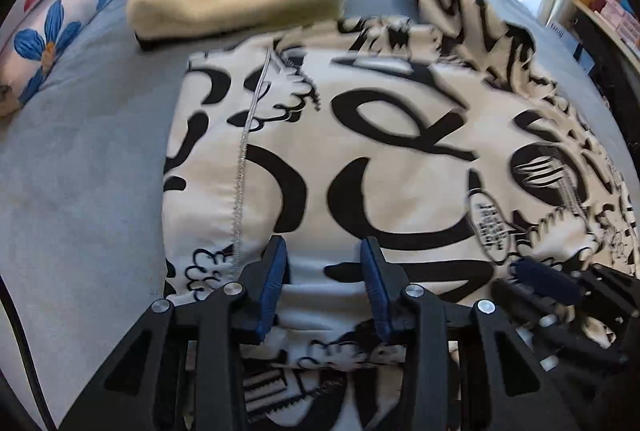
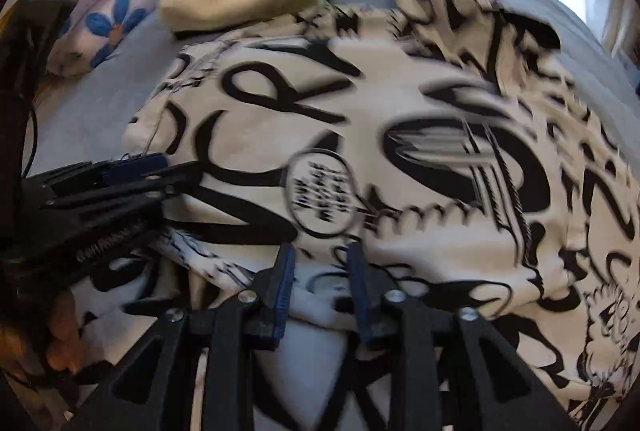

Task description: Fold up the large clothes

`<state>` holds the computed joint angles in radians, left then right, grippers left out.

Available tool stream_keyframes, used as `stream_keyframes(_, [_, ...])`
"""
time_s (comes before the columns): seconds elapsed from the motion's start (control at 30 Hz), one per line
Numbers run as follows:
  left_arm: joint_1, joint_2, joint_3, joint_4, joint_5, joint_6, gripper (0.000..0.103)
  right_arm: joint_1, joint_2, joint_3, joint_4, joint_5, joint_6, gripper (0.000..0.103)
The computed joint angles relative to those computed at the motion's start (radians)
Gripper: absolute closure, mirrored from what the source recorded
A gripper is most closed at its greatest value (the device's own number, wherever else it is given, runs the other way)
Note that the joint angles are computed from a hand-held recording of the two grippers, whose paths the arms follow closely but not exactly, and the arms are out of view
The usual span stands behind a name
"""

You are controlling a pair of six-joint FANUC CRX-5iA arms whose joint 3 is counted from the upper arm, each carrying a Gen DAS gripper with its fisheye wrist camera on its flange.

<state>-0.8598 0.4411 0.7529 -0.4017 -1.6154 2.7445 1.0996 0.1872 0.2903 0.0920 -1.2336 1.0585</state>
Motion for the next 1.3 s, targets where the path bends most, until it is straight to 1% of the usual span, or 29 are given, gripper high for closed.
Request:
stream_keyframes(0.03, [0.001,-0.017,-0.028,-0.001,0.021,0.011,0.065,-0.021,-0.015,-0.007,-0.033,0.010,0.004,0.086])
stream_keyframes(0.1, [0.001,-0.042,-0.062,-0.010,0.031,0.023,0.065,-0.062,-0.051,-0.036,-0.054,0.019,-0.021,0.094])
stream_keyframes(0.13, [0.004,-0.058,-0.086,-0.005,0.048,0.027,0.065,-0.074,-0.071,-0.056,-0.054,0.034,-0.031,0.095])
stream_keyframes(0.2, [0.013,-0.104,-0.156,0.012,0.112,0.048,0.065,-0.076,-0.093,-0.110,0.074,0.010,-0.114,0.094])
stream_keyframes(0.23, [0.017,-0.119,-0.179,0.018,0.133,0.054,0.065,-0.084,-0.102,-0.128,0.096,0.012,-0.133,0.094])
stream_keyframes(0.27, [0.022,-0.132,-0.198,0.023,0.152,0.061,0.065,-0.114,-0.120,-0.139,0.066,0.024,-0.138,0.094])
stream_keyframes(0.33, [0.026,-0.134,-0.203,0.027,0.159,0.061,0.065,-0.159,-0.140,-0.133,-0.004,0.030,-0.155,0.094])
stream_keyframes(0.37, [0.025,-0.127,-0.192,0.026,0.148,0.057,0.065,-0.173,-0.146,-0.129,-0.026,0.029,-0.158,0.094])
stream_keyframes(0.43, [0.023,-0.107,-0.158,0.023,0.121,0.048,0.065,-0.164,-0.141,-0.122,-0.007,0.016,-0.178,0.092])
stream_keyframes(0.5, [0.017,-0.080,-0.103,0.013,0.066,0.038,0.065,-0.122,-0.123,-0.107,0.059,-0.006,-0.198,0.090])
stream_keyframes(0.53, [0.014,-0.072,-0.082,0.005,0.051,0.033,0.065,-0.108,-0.113,-0.093,0.073,-0.006,-0.189,0.090])
stream_keyframes(0.67, [0.008,-0.033,0.025,-0.058,0.000,-0.027,0.063,-0.085,-0.061,-0.012,0.061,0.014,-0.129,0.090])
stream_keyframes(0.87, [0.065,0.016,0.101,-0.083,-0.003,-0.071,0.063,-0.072,0.089,0.173,0.035,-0.001,-0.088,0.090])
stream_keyframes(0.93, [0.101,0.017,0.078,-0.047,0.031,-0.063,0.063,-0.078,0.157,0.249,0.014,-0.004,-0.078,0.090])
stream_keyframes(0.97, [0.121,0.004,0.043,-0.019,0.065,-0.056,0.063,-0.081,0.185,0.277,0.007,-0.009,-0.073,0.090])
stream_keyframes(1.07, [0.158,-0.006,-0.019,0.018,0.126,-0.042,0.063,-0.091,0.259,0.340,0.000,-0.036,-0.071,0.090])
stream_keyframes(1.1, [0.161,-0.006,-0.031,0.016,0.142,-0.050,0.063,-0.096,0.267,0.336,0.003,-0.031,-0.072,0.090])
stream_keyframes(1.17, [0.160,-0.004,-0.036,0.006,0.149,-0.077,0.063,-0.107,0.256,0.301,0.010,0.010,-0.066,0.090])
stream_keyframes(1.23, [0.161,-0.013,-0.053,0.002,0.167,-0.099,0.063,-0.123,0.227,0.245,0.047,0.053,-0.080,0.090])
stream_keyframes(1.3, [0.167,-0.040,-0.101,0.010,0.215,-0.101,0.063,-0.142,0.204,0.207,0.070,0.071,-0.097,0.091])
